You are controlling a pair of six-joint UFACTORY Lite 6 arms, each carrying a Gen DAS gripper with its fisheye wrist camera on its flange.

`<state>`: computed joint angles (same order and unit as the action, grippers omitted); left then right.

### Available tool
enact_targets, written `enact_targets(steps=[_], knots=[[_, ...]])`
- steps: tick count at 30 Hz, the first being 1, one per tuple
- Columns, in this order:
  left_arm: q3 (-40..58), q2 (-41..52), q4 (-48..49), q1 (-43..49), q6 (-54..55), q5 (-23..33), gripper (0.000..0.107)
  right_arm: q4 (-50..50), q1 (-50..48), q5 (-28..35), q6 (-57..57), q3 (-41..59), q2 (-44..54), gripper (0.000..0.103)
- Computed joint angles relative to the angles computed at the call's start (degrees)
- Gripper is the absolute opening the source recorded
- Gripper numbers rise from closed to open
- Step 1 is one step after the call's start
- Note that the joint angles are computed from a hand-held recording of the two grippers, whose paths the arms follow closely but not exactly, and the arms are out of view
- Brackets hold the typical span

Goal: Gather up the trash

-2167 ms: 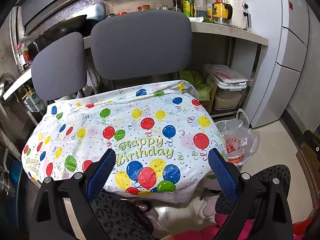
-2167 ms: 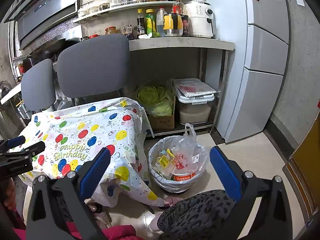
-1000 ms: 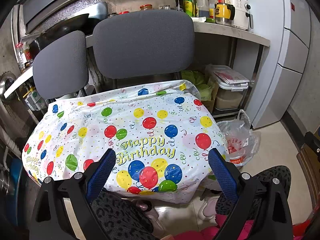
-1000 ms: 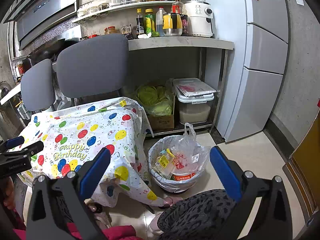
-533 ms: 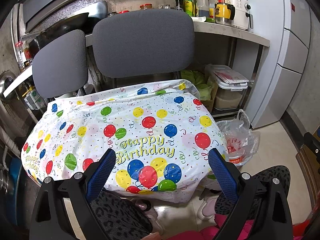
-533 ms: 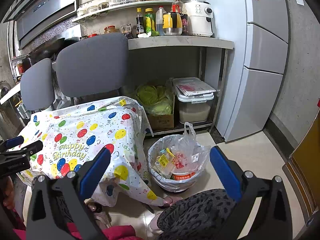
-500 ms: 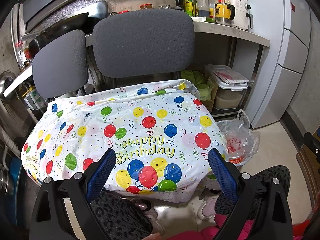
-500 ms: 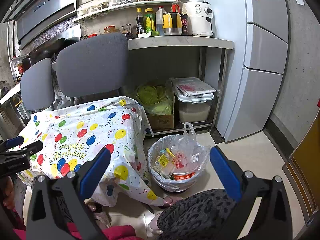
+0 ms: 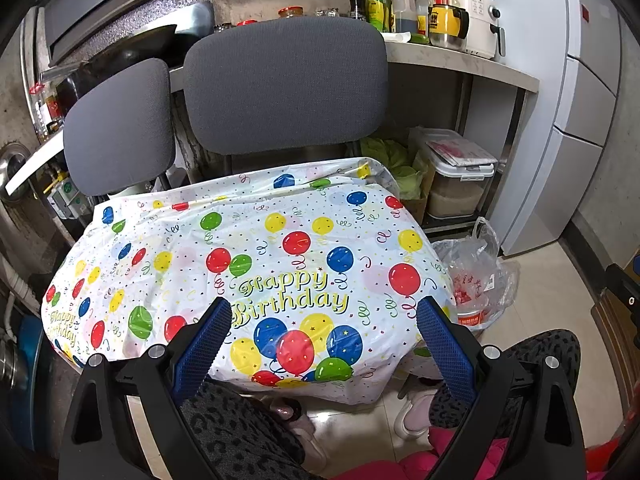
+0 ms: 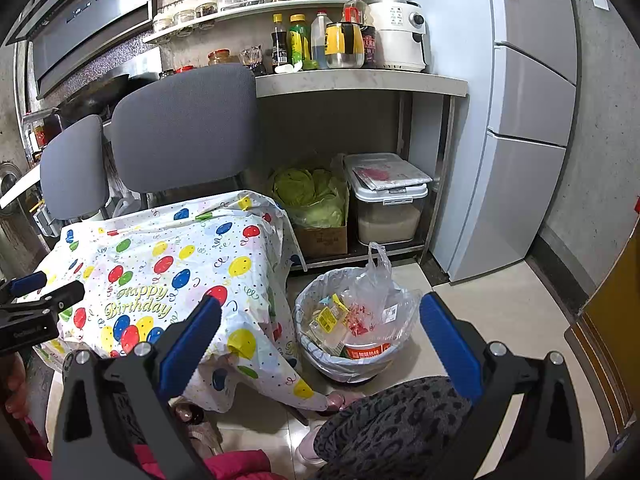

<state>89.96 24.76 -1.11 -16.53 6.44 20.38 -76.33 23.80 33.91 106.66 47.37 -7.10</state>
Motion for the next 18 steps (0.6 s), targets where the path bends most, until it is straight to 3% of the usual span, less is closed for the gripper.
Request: enact_targets(steps=[4,7,12,18], knots=[[-0.1,0.0,-0.5,0.0,0.3,-0.1,0.093,0.0,0.0,-0.2,0.0,0.0,0.1,0.097],[-1.1,-0.3,6.1,-0.9,-5.6,-1.5,0.093,0.3,-0.2,-0.6,-0.5,0.7,1.1,0.097],[0.9,1.9,2.0,0.4,-2.3,-0.9,0.093,-0.1,-0.4,-2.0,-0.9,3.7,4.8,0.097],[8.6,9.5,-3.8,5.3,1.5,-0.1,0.093,-0.1,-2.6,-6.9,-5.2,15.4,17.6,0.097]])
